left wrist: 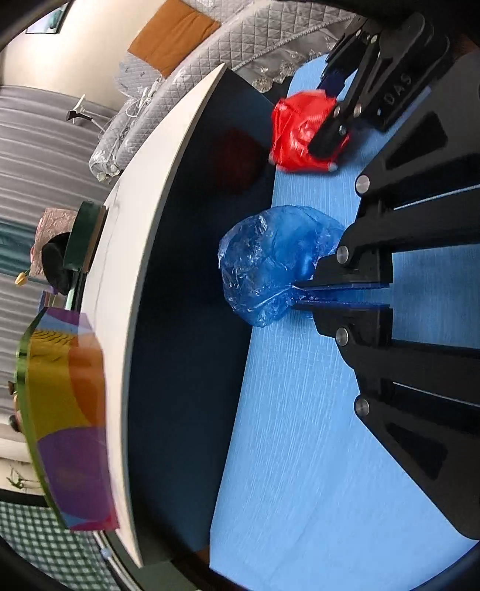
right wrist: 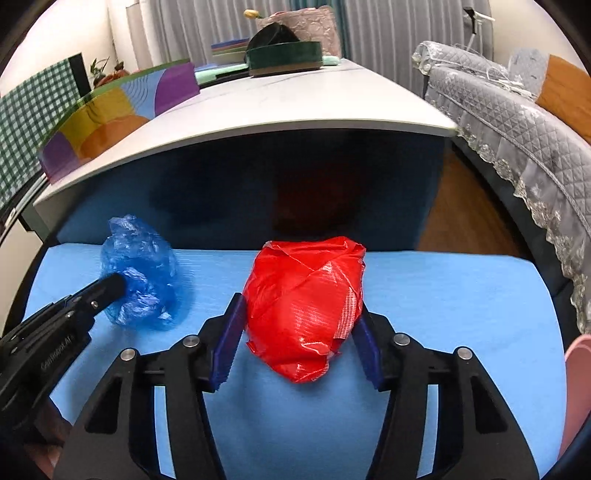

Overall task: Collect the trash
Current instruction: 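Grasp the blue plastic bag with the left gripper while the right gripper grasps the red plastic bag, then carry the blue and red bags over the pink bin with both grippers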

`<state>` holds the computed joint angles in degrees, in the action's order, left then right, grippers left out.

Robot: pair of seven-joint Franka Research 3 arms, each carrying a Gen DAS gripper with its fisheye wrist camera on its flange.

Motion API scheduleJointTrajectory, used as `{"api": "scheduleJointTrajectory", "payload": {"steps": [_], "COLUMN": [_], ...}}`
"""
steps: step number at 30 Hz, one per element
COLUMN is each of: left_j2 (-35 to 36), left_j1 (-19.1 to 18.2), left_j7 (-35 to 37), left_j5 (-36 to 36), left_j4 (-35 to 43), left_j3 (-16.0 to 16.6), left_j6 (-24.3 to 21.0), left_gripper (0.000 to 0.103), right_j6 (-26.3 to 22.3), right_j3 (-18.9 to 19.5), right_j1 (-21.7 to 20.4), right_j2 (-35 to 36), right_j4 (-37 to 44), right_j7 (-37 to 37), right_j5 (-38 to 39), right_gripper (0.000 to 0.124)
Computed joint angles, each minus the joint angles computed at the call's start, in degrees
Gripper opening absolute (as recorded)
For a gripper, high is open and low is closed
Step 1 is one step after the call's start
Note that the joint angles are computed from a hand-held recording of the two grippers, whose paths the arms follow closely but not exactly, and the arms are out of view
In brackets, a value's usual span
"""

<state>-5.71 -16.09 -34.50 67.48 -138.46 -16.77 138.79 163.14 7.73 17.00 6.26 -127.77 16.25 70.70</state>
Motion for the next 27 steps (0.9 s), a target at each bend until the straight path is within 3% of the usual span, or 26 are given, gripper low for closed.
{"api": "scheduleJointTrajectory", "payload": {"steps": [5,6,7,27], "left_j2": [-2.17,-2.52,-2.82,-7.86], "left_j1": [-0.53,-0.77,-1.00,-7.15], "left_j7": [0.64,1.24,1.90,11.01], "left_j5": [-0.63,-0.88,-1.19,-8.34], "left_j4": [-0.66,-0.47,-0.24,2.69], "left_j3": [-0.70,-1.09,-1.45,-7.39], "left_j6": [-0.56,-1.22,-2.04,-13.83], "left_gripper": [0.002,0.002,0.002,0.002], "right_j6": [-2.36,-2.78,-3.05,-7.36], "right_j3": [-1.16,-1.52,-1.89,-10.04], "right_j1": [-1.04,-1.13,-1.08,-0.84], "right_j2": [-3.18,-4.45,-5.19,-26.66], "right_j4": [-2.14,-3.03,-3.55,-17.39], "right_j7": [-2.18,-2.71,-2.66,-4.94], "right_j5": [3.68,4.33,4.16,4.03], "right_gripper": [0.050,0.034,0.033,0.031]}}
